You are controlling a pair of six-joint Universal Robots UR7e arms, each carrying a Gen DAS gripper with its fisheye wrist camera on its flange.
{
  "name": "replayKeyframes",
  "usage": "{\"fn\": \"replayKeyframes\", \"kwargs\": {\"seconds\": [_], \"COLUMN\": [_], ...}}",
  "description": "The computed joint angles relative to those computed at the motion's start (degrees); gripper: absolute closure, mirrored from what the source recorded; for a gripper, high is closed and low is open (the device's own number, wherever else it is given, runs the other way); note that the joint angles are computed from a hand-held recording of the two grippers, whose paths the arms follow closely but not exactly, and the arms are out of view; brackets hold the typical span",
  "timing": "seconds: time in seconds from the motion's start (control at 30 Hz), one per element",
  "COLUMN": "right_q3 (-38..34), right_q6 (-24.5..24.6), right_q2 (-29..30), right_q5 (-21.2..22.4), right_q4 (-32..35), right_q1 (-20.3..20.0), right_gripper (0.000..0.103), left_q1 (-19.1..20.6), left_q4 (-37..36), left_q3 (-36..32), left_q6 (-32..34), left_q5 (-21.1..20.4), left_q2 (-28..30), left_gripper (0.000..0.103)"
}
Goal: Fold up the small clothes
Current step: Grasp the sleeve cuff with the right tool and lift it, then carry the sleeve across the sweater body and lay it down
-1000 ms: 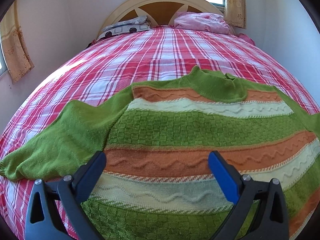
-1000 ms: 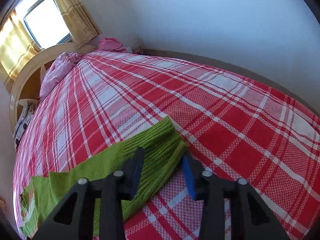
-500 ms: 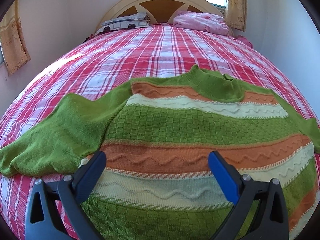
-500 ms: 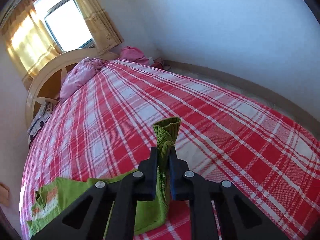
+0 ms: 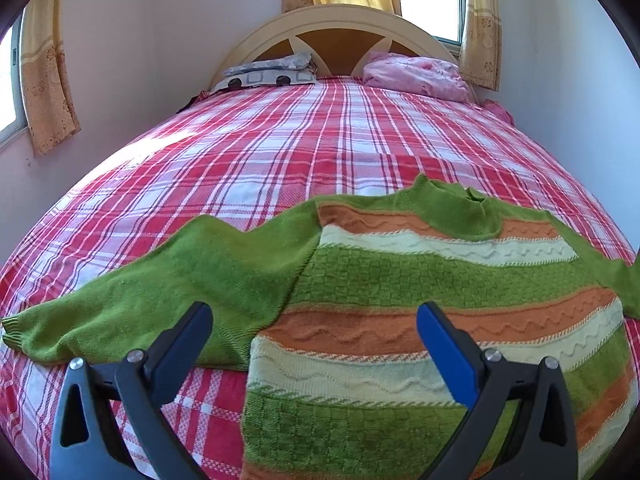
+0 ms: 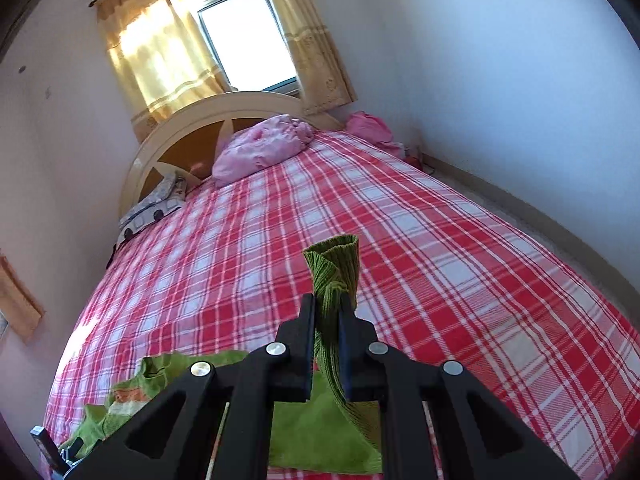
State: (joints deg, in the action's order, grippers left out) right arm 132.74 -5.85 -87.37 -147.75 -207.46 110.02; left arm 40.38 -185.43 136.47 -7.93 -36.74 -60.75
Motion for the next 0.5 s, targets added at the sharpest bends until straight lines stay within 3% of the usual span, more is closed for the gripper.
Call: {"fn": "replayKeyframes", "kwargs": {"seconds": [0.27, 0.5], "right_q3": [-9.2, -15.8], "right_q6": [-3.0, -5.8], "right_q2": [10.8, 18.6], "right_q5": [-0.6, 2.2], "right_q4": [2.0, 4.0], "right_q1": [6.5, 9.9], "right_gripper": [0.093, 0.093], "left_q1": [1.1, 2.2], "left_q4": [-3.6, -3.9], "left_q3": [2.0, 2.9], "left_q6": [1.3, 1.3], "left_q5": [-1.0, -2.4], "left_q2": [-1.0, -1.8], "left_gripper": [0.0, 0.0]}}
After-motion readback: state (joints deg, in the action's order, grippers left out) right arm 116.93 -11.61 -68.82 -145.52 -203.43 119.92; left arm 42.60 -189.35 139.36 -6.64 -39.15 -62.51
